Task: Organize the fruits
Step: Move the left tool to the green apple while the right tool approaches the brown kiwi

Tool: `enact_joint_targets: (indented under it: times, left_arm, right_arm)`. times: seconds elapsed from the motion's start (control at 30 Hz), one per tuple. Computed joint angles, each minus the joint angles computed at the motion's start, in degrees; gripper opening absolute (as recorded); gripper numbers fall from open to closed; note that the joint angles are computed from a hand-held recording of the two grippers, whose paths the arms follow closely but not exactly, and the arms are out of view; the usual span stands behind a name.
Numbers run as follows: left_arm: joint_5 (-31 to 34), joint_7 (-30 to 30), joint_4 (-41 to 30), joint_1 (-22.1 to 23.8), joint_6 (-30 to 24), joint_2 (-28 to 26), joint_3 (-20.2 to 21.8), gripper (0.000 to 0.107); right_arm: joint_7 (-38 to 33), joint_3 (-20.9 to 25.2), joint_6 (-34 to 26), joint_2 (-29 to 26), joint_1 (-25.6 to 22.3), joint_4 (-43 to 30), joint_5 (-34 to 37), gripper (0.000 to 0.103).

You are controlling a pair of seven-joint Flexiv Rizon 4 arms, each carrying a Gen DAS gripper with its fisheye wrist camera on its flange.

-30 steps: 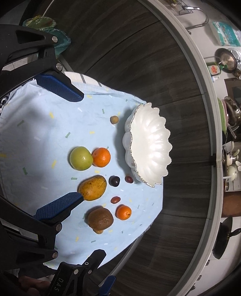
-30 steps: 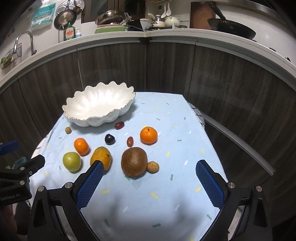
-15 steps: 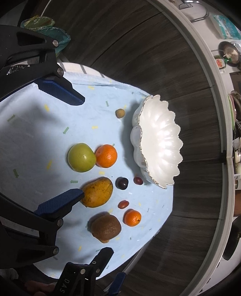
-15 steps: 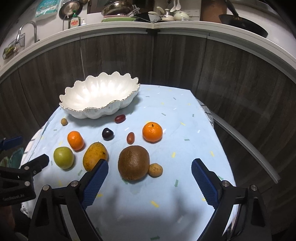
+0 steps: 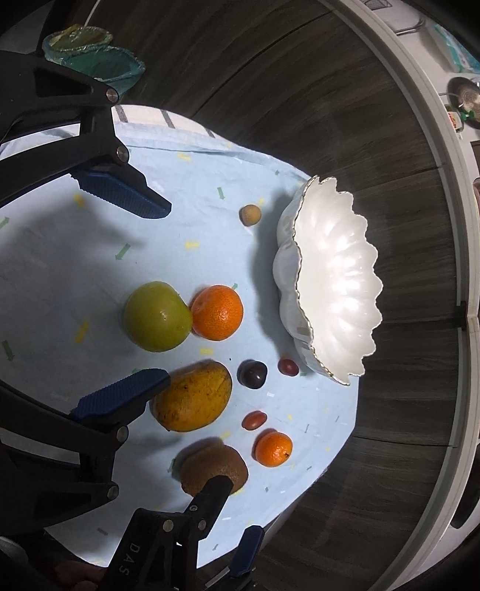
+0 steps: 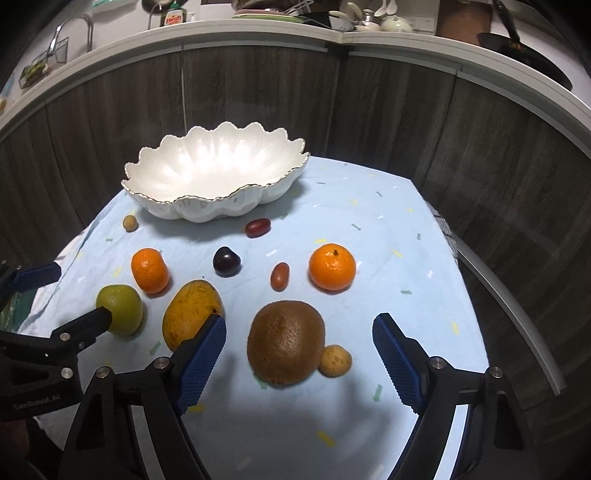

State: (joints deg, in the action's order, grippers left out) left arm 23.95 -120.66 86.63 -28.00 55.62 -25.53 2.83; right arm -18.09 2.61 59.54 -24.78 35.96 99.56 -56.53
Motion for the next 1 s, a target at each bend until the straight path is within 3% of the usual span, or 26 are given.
enact_joint_targets:
  times: [0.3, 0.47, 1.0]
  left_arm:
    - [-1.81, 1.19, -0.48, 0.64, 0.25, -1.81, -0.26, 0.079]
    - [-2.66, 1.76, -0.6, 0.61, 0.79, -2.52, -0.14, 0.077]
    - [-5.92, 3.77, -0.38, 0.88, 1.95, -4.18, -0.23, 0.063]
  right_arm:
    - [-4.97, 0.07, -2.0, -2.69, 0.46, -3.14, 2.83, 0.076]
    - [-7.96, 0.22, -3.6, -4.29, 0.77, -5.04, 6.28, 0.068]
    - [-13.55, 0.1, -6.52, -7.11, 1.79, -7.8, 12.95, 0.059]
